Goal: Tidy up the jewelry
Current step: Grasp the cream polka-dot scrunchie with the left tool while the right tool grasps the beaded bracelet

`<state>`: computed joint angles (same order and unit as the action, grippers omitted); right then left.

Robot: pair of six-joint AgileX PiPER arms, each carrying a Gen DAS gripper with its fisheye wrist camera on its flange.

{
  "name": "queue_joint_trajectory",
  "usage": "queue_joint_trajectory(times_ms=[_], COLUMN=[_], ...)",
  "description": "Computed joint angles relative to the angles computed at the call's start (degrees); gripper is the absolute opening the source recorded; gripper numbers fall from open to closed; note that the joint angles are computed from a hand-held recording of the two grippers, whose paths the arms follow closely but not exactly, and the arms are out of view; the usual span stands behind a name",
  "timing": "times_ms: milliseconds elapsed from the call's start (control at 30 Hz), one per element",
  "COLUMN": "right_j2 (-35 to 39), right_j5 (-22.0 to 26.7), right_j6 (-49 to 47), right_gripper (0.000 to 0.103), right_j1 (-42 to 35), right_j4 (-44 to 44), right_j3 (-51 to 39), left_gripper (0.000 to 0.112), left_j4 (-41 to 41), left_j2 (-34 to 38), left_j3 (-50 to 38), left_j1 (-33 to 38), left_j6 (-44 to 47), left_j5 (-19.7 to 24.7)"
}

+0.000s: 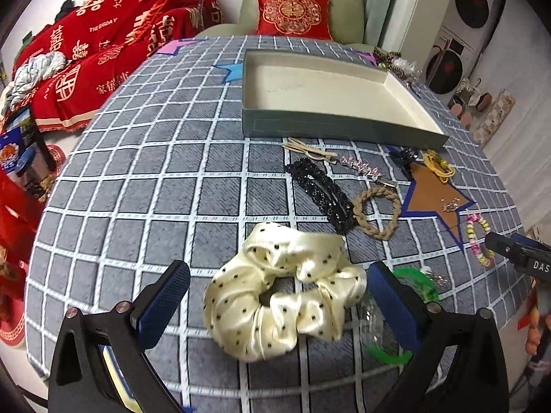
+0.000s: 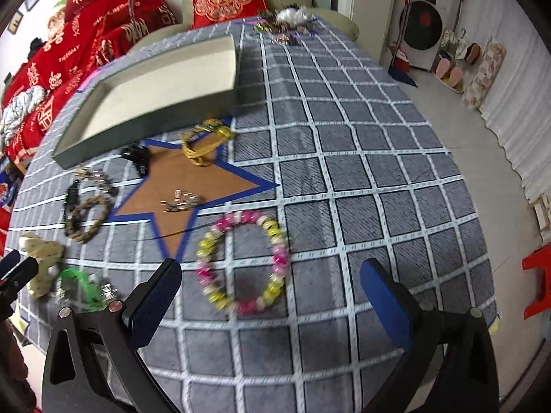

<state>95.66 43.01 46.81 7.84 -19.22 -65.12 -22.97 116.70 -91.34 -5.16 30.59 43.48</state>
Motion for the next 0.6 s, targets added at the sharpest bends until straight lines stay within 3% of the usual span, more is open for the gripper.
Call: queue_joint_trajectory(times_ms=[167, 200, 233, 300, 367, 433, 467, 500, 533, 567, 600], right_j2=[1.12, 1.48, 1.76, 1.98, 1.86, 1.57, 1.36, 0.98, 0.82, 0.81, 0.86], right_j5=[-1.39, -1.2, -0.89, -0.01, -0.14, -0.22, -0.37, -0.85, -0.99, -1.2, -1.74], right_j6=[1.36, 0.86, 0.92, 2.15, 2.14, 1.77, 1.4, 1.39, 1.43, 1.15, 1.06], right_gripper=[0.1, 0.095, 0.093, 0.09, 0.084, 0.07, 0.065, 0.048, 0.021, 0.009, 0.01], right_j1=[-2.16, -2.45, -2.21, -0.08, 0.56, 1.27, 1.68, 1.91, 2.17, 2.15, 1.95], right_j4=[-0.37, 0.01, -0.43, -4.09, -4.13, -4.13, -4.1, -4.32, -4.38, -3.95, -3.62], right_j3=[0.77, 0.79, 0.81, 0.74, 0.65, 0.64, 0.66, 1.1, 1.07, 1.01, 1.17], left_gripper=[0.098, 0.098, 0.09, 0.088, 0.075, 0.063, 0.049, 0.041, 0.036, 0.031, 0.029], left_j4=[1.73, 2.43, 2.84, 4.64, 5.12, 5.11, 4.52, 3.92, 3.07, 1.98, 0.86], left_j2=[2.63, 2.79, 2.79, 2.47, 1.8, 1.31, 1.2, 1.16, 1.25, 1.3, 1.2], left_j3=[-2.6, -2.53, -2.21, -1.35, -0.06, 0.66, 0.67, 0.54, 0.14, -0.2, -0.38], left_j1=[-0.76, -1.11, -1.33, -2.12, -2.46, -2.62, -2.42, -2.21, -1.86, -1.5, -1.15], left_j6=[-1.48, -1.7, -1.74, -1.94, -1.31, -0.47, 0.24, 0.85, 1.46, 2.11, 2.8], left_j5=[1.74, 1.45, 1.05, -0.64, -2.14, -3.13, -3.08, -2.8, -2.11, -1.57, -1.17])
